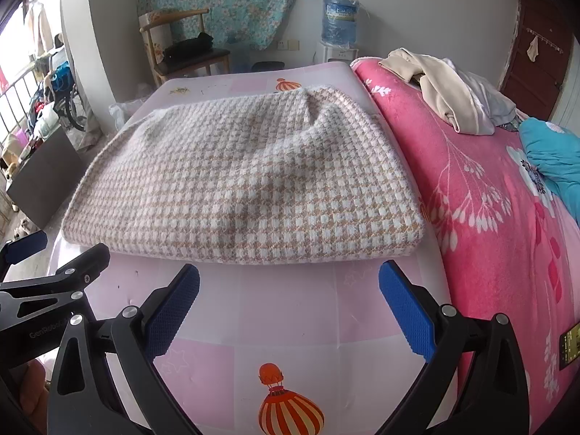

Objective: Fold large clothes

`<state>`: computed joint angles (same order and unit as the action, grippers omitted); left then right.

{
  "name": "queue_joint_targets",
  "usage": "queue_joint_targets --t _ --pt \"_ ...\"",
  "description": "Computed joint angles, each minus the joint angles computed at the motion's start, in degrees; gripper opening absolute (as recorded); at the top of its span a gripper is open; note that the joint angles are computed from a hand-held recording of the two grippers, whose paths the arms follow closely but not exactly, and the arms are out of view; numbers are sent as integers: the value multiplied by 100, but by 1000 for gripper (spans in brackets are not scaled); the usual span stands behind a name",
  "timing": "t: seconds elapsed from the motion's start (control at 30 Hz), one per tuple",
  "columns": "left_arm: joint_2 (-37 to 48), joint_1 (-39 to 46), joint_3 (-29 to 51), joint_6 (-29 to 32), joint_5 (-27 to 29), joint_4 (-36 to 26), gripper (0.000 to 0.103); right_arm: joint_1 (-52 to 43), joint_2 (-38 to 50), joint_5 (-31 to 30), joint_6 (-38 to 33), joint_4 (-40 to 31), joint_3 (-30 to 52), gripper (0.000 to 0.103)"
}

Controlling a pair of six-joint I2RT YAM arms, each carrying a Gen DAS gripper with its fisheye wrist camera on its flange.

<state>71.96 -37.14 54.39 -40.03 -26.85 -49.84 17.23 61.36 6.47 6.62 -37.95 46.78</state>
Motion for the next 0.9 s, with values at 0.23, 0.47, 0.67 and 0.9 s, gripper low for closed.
queue_joint_targets --t 0.23,0.47,0.67,0.9 --pt "-27 44 -33 41 130 75 95 -3 22 34 16 -24 31 97" --pt "-82 74 -94 77 218 135 95 -37 21 58 -7 -27 39 97" --pt "-85 54 -102 69 222 138 95 -53 28 63 -35 -5 41 97" --pt "-83 54 -103 70 249 141 95 -73 22 85 -47 -7 43 97"
